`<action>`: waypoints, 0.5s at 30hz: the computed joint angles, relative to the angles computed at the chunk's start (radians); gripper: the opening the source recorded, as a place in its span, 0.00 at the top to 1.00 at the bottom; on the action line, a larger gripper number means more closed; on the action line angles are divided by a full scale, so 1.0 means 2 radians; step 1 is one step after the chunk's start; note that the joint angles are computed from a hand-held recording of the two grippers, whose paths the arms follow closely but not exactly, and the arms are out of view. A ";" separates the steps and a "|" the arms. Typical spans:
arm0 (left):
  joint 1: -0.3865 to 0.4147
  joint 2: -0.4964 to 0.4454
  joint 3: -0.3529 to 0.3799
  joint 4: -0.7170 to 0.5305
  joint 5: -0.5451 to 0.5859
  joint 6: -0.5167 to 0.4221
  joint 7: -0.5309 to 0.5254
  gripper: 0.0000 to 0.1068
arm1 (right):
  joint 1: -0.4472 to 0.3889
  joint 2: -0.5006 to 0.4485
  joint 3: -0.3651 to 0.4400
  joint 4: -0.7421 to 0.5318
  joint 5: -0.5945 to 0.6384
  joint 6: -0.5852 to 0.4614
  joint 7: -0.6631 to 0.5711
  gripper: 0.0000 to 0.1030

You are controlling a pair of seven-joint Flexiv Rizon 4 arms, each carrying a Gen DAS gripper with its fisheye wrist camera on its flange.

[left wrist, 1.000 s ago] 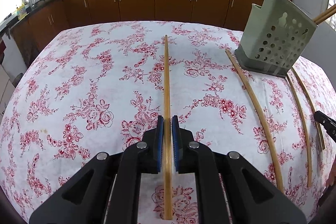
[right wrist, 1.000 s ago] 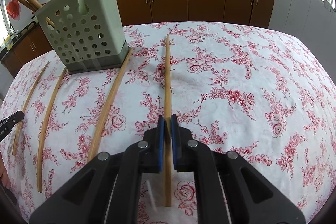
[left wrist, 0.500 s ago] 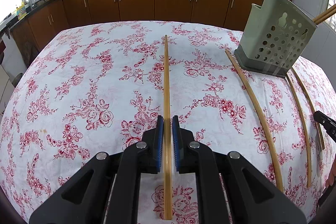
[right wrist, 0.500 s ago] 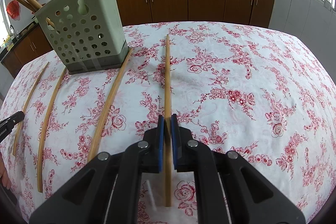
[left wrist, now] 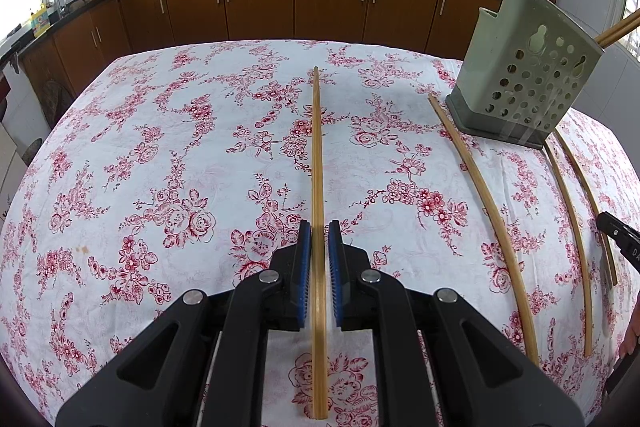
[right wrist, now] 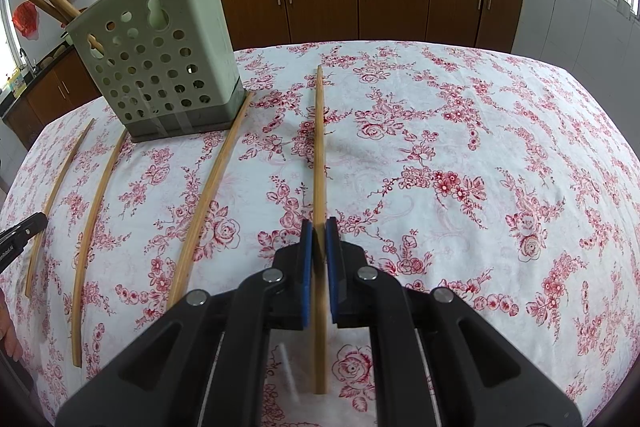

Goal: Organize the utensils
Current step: 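Raise both held chopsticks upright above the green holder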

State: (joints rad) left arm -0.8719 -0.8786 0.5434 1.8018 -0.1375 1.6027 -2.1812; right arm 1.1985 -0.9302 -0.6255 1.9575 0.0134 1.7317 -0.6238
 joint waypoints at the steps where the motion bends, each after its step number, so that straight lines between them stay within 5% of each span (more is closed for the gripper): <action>1: -0.001 0.001 0.000 0.002 0.000 0.001 -0.002 0.90 | 0.002 0.000 -0.001 0.002 0.002 0.001 0.002 0.92; 15: -0.036 0.013 0.023 0.027 0.020 -0.008 -0.015 0.93 | 0.024 0.011 -0.001 0.035 0.035 0.029 -0.015 0.92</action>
State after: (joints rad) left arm -0.9442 -0.8530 0.5892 1.8554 -0.0981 1.5868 -2.2120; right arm 1.2471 -0.9091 -0.6278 2.0280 0.0833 1.7904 -0.6544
